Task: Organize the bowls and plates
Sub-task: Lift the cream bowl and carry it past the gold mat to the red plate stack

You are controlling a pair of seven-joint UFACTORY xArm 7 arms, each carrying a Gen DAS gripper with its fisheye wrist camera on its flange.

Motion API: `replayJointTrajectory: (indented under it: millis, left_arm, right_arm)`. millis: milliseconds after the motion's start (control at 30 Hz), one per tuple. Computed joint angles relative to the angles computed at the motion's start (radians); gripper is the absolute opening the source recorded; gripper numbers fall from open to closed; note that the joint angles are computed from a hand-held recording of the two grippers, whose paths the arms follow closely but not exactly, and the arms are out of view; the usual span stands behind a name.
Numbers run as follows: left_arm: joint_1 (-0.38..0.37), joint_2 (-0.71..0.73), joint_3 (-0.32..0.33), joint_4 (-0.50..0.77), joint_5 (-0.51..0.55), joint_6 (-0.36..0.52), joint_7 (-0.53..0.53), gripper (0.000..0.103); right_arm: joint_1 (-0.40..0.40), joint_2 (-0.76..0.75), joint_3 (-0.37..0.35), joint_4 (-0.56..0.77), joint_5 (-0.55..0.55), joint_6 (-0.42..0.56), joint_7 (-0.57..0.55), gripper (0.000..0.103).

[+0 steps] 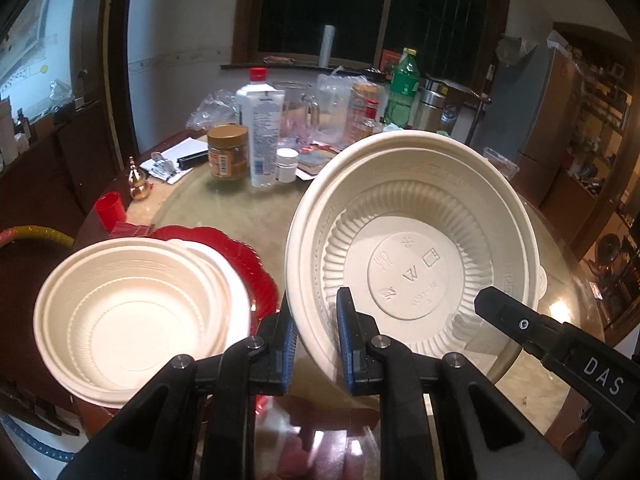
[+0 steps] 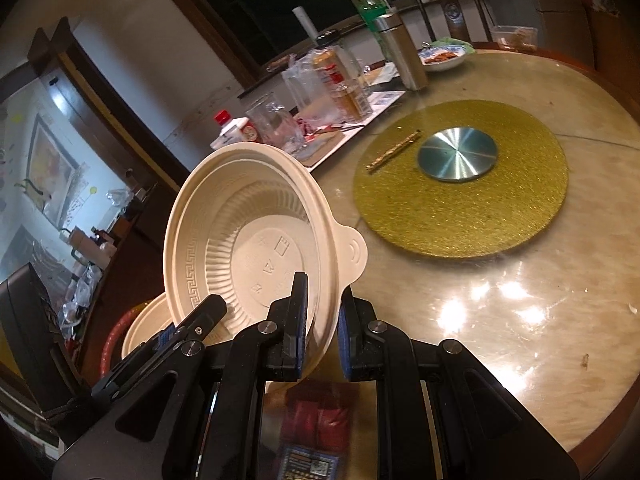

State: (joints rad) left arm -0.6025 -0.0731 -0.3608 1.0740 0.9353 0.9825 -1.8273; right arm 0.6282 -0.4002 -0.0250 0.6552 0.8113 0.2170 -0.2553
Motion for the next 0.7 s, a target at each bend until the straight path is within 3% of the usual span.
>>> replayJointTrajectory:
  millis: [333,700]
  left_arm:
    - [0.016,-0.086,-0.032,-0.036,-0.014,0.061,-0.006,0.018]
    - [0.080,-0.237,-0.072,-0.144,-0.106,0.089,0.021,0.018]
  right_arm:
    - [0.041,0.004,0.011,0.037,-0.003,0.001,-0.012,0.014]
    - [0.074,0.055,0.060,0.095,0.065,0.031,-0.064,0.014]
